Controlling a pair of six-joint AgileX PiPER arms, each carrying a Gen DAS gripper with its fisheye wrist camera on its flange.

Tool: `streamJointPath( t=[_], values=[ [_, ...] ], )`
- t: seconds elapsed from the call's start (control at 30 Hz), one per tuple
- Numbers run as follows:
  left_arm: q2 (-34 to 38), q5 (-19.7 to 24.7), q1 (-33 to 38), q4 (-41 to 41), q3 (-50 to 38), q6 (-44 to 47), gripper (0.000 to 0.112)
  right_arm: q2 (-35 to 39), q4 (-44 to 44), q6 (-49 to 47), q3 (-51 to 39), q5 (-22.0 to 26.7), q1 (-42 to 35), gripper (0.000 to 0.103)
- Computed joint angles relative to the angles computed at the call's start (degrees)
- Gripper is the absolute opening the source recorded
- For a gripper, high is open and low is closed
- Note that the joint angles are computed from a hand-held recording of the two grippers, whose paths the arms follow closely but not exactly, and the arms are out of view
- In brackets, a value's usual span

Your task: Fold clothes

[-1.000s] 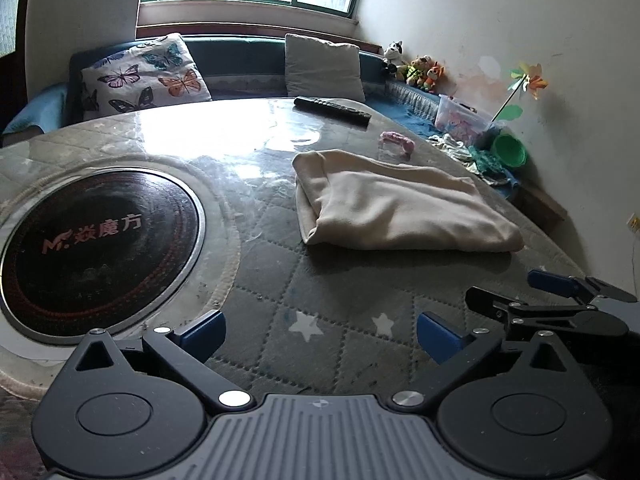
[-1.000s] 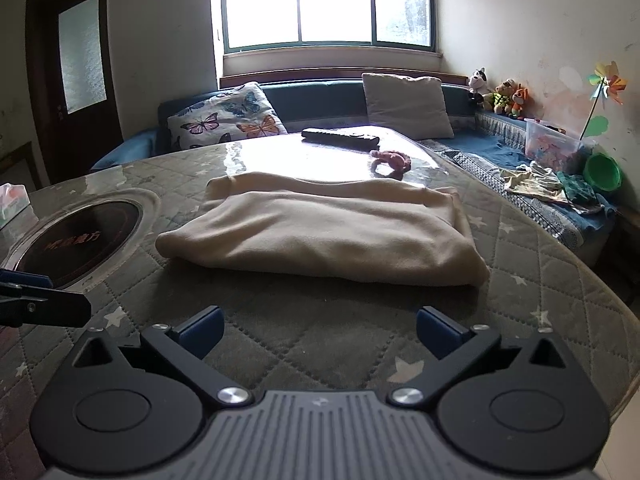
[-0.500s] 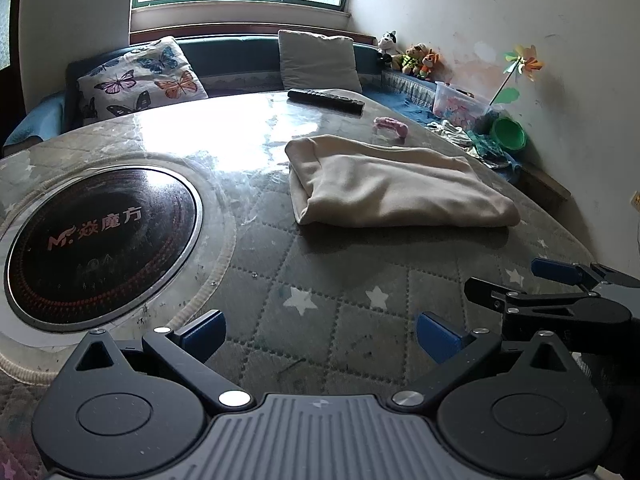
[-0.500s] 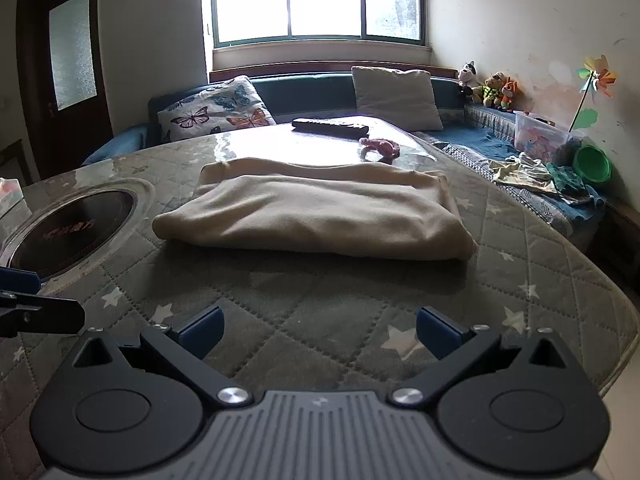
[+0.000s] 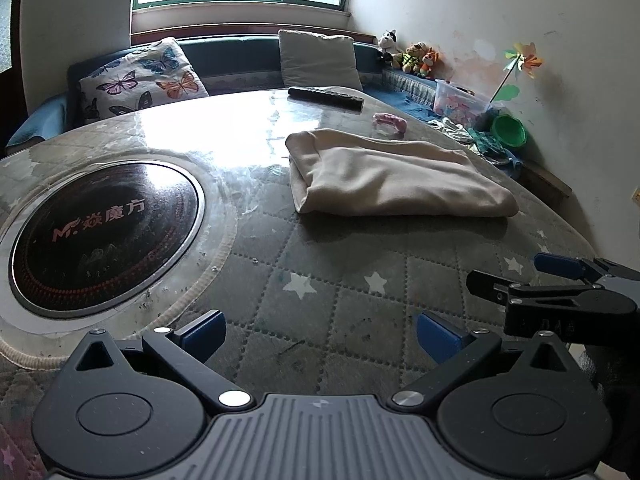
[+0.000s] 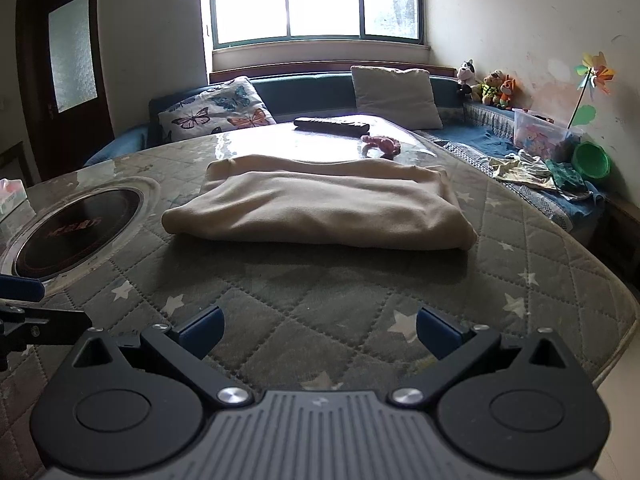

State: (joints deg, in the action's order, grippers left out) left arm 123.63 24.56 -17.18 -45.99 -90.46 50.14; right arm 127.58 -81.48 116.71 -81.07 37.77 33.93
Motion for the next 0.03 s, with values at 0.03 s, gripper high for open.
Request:
streamJointPath(
  t=[0.03],
  values=[
    [0.1,0.2,0.0,0.3,-0.1,-0.2,0.103,0.0,0.1,-0.1,-0.1,0.0,0.0,0.103]
  ],
)
